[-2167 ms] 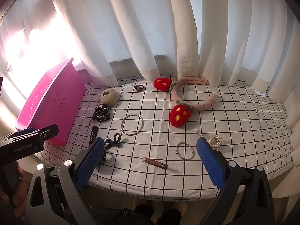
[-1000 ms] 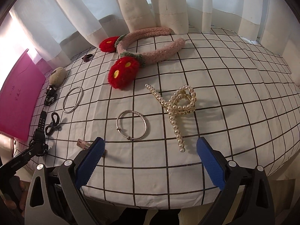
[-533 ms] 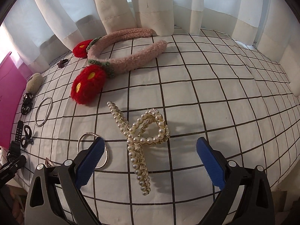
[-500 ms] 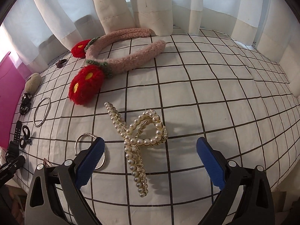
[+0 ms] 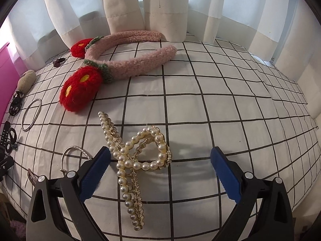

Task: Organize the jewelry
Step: 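Move the left tool to the black watch while the right tool approaches the pearl claw clip, then close the left tool on the black watch while the right tool grips the pearl clip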

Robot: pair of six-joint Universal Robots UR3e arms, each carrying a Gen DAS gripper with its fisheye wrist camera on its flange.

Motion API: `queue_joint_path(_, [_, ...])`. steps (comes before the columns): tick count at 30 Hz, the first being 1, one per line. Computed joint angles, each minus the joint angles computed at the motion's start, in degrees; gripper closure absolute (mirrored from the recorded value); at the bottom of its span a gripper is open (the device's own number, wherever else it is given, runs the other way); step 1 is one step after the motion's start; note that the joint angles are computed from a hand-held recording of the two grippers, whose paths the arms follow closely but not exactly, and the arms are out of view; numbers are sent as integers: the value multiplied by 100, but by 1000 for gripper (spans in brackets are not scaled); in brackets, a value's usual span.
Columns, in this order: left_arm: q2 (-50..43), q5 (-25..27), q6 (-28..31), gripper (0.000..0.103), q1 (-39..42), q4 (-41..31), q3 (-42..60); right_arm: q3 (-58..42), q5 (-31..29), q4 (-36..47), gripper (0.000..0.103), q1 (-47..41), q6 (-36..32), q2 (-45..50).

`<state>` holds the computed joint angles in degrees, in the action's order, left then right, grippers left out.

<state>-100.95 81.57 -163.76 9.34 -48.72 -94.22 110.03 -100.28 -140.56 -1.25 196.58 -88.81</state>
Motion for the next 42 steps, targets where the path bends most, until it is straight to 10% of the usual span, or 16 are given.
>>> queue_joint_path(8, [96,-138,122,7,98,186,-172,160,-106,-234,9,77,45,-69])
queue_joint_path(14, [192,-136,-24,32,166,381,-291,239,-25,-299,12,100,-31,-157])
queue_joint_path(19, [281,-236,21,36,217,678,-528,221,-80,-421,54,282,-122,-179])
queue_joint_path(42, [807,-524,-135,36,311,221,-123,-234,400,-66,59,290,-351,-630])
